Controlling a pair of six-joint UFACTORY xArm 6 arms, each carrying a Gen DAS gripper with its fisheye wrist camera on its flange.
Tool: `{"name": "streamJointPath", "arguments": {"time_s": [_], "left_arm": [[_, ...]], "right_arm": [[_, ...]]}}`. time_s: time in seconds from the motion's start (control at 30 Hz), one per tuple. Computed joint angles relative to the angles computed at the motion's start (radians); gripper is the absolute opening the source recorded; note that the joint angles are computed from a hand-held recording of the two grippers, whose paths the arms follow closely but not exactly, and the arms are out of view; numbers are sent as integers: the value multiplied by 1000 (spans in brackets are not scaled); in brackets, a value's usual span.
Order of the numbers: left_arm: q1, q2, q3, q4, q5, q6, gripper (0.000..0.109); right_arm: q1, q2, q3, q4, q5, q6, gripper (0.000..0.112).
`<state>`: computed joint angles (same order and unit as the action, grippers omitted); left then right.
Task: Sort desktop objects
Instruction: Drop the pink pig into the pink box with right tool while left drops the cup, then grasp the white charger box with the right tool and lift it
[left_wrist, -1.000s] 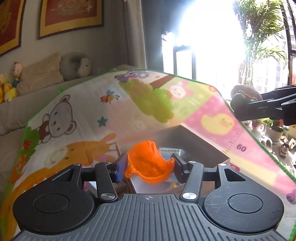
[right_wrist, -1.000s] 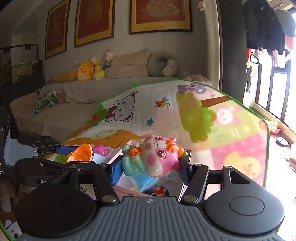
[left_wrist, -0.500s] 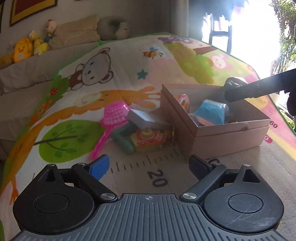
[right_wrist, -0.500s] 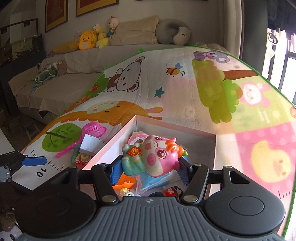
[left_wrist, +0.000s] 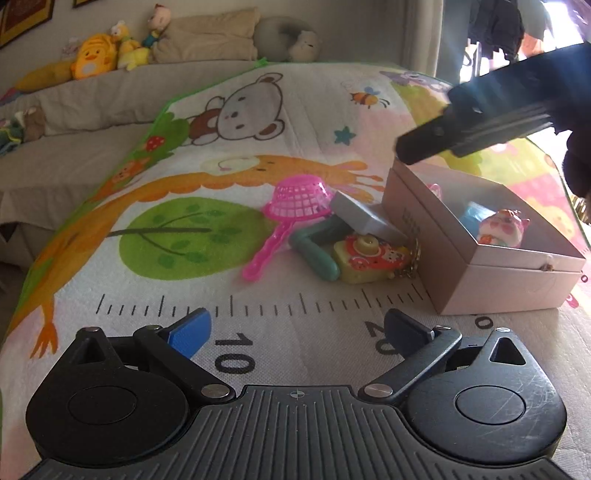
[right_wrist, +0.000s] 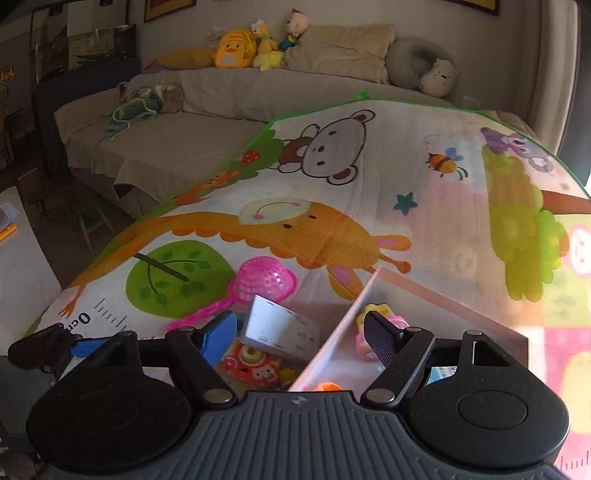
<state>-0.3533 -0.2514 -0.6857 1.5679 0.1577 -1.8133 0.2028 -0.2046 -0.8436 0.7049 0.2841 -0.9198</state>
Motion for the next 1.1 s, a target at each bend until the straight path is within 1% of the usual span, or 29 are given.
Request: {"name": "streamJointPath", "arguments": {"time_s": [0.03,0.1,0.2,0.27,0.33,0.37,0.4,0.43,0.57,0.77,0.87,0.9,0.93,1.03,1.1], "left_arm": [[2,-1,2,1,-8,1,103],[7,-3,6,-9,-17,14,103],[13,-4,7,7,-30,-1,103],[15,-8,10,14,-36,-8,103],[18,-10,12,13,-42,-3,103],[19,-13,14,14,-45,-2,103],[19,-16,17,16,-49,-2,103],[20,-18,19,15,-51,-1,103],[22,-27,24,11,-57,4,103],[19,-38,48,-72,-66,99,103],[17,-51,66,-110,-69,140,103],[16,-56,72,-124,-71,154,103],[16,-60,79,-138,-74,170,103],[10,-76,100,-182,-73,218,103],[8,-92,119,-207,-76,246,103]], "right_arm": [[8,39,-43,-39,33,56,67],[20,146,-156,-153,109,224,65],[29,269,-272,-263,143,377,65],[28,347,-346,-360,171,478,69],[20,412,-418,-425,233,563,69],[15,436,-446,-433,266,586,69],[13,450,-460,-440,282,599,69],[17,449,-452,-455,265,598,69],[30,453,-456,-523,274,642,72],[48,440,-413,-685,232,683,66],[50,424,-395,-677,235,666,64],[53,412,-377,-687,225,656,62],[57,399,-360,-676,221,625,57],[71,365,-333,-603,277,548,52],[77,338,-308,-544,313,500,52]]}}
